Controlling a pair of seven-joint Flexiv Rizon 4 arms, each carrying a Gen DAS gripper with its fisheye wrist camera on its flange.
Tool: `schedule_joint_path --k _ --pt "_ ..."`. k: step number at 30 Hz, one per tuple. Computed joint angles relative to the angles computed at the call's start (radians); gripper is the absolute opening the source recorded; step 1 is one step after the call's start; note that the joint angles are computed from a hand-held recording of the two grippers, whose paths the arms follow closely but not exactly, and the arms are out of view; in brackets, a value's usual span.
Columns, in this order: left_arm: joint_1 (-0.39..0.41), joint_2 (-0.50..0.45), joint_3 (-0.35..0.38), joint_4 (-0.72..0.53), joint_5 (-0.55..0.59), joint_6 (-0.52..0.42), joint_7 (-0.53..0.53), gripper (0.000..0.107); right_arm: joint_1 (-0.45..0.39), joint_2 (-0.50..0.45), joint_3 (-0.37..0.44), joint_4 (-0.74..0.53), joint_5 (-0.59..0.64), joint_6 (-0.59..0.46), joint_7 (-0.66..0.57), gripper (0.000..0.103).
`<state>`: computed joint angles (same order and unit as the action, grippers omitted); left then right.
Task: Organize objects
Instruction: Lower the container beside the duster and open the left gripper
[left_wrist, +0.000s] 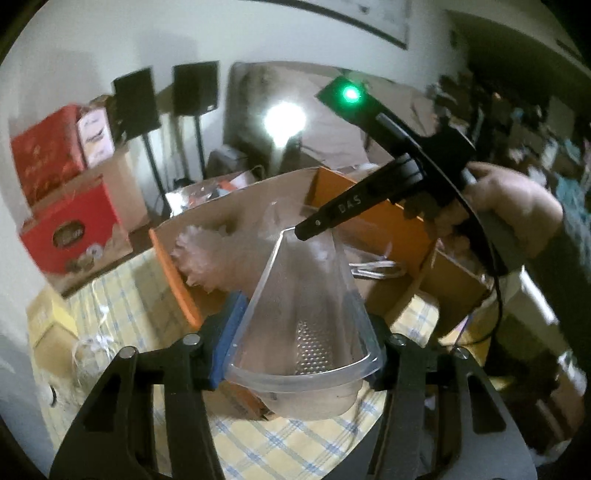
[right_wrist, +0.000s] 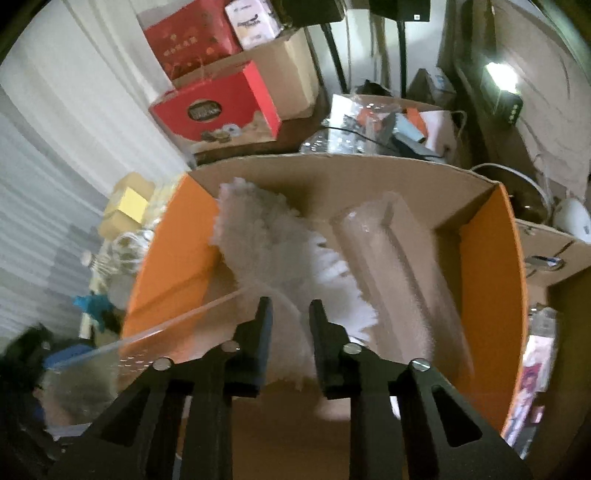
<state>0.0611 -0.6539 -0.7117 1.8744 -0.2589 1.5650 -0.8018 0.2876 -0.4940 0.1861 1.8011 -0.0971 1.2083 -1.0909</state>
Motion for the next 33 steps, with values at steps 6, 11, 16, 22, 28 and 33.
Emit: schedule_joint_path --k 6,11,16,22,28,33 --pt "-0.020 -0.004 0.021 -0.035 -0.048 -0.097 0.013 0.060 -0.010 0.040 -0.001 0.055 0.004 -0.013 -0.019 0.014" --pt "-0.127 0.003 0.159 -0.063 -0.077 -0.090 -0.009 0.071 -0.006 0.078 -0.018 0.119 -0.007 -0.009 0.019 0.009" --pt "-0.190 0.003 0.251 -0.079 -0.074 -0.051 -0.062 0.076 0.011 0.099 -0.040 0.166 -0.043 -0.014 0.064 0.006" --pt "-0.108 0.007 0.173 -0.053 -0.108 -0.073 -0.047 0.076 0.042 0.114 -0.083 0.216 -0.150 -0.034 0.154 0.006" --pt "0.029 0.015 0.031 -0.002 -0.176 -0.074 -0.012 0.076 0.050 0.120 -0.086 0.239 -0.215 -0.053 0.185 0.007" --pt "0.121 0.018 -0.062 0.027 -0.214 -0.062 -0.008 0.083 0.060 0.121 -0.095 0.249 -0.279 -0.099 0.205 0.007"
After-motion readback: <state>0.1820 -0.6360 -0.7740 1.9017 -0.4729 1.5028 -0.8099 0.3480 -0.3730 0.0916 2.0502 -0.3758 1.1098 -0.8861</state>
